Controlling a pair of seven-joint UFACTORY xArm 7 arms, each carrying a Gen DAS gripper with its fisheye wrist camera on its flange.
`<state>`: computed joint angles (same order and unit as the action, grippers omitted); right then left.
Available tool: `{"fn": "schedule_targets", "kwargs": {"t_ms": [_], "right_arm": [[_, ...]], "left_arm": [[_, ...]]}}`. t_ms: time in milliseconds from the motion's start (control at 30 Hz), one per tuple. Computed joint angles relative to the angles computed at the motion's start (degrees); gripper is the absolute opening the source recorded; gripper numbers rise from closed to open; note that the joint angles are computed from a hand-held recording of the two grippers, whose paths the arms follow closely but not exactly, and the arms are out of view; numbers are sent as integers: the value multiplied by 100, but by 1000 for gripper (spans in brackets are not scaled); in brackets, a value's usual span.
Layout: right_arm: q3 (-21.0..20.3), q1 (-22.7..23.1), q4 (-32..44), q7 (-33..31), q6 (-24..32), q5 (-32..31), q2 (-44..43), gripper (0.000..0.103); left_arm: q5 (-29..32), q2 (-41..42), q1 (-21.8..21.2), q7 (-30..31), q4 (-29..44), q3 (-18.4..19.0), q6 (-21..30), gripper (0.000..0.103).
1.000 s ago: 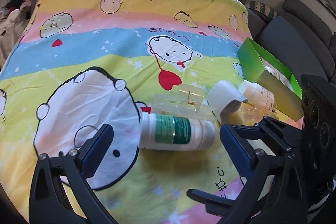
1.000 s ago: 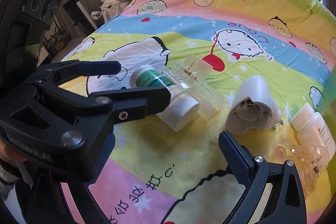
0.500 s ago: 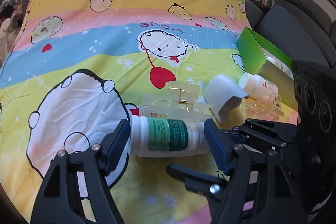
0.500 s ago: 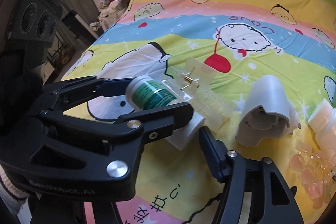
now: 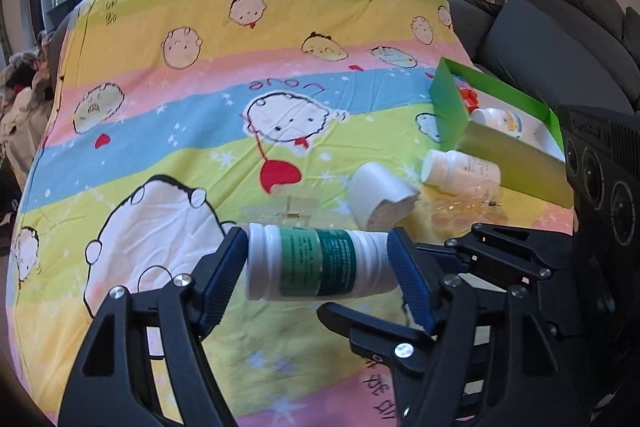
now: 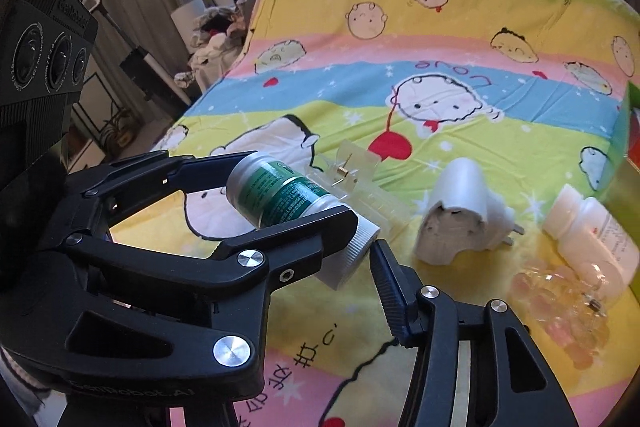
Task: Organize rigid objects
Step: 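Carry the green-label bottle into the green box and open the left gripper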
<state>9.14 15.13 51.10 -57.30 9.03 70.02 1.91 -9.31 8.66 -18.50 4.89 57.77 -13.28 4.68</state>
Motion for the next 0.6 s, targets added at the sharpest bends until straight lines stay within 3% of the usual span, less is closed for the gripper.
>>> {"fn": "schedule_targets", "kwargs": {"t_ms": [233,367,600], "right_arm": [[-278,26,-365,-598,-13,631,-681,56],[-579,6,-598,-761,37,728,-1104,56],[-1226,-267,-882,-745,114,464,-1708,56]], "left_arm": [[1124,-67,-618,-1023,321,375,129,72],[1786,159,-969,-1548,860,457,292,71],[1995,1090,-1394,-1552,2377,270,734,70]]}}
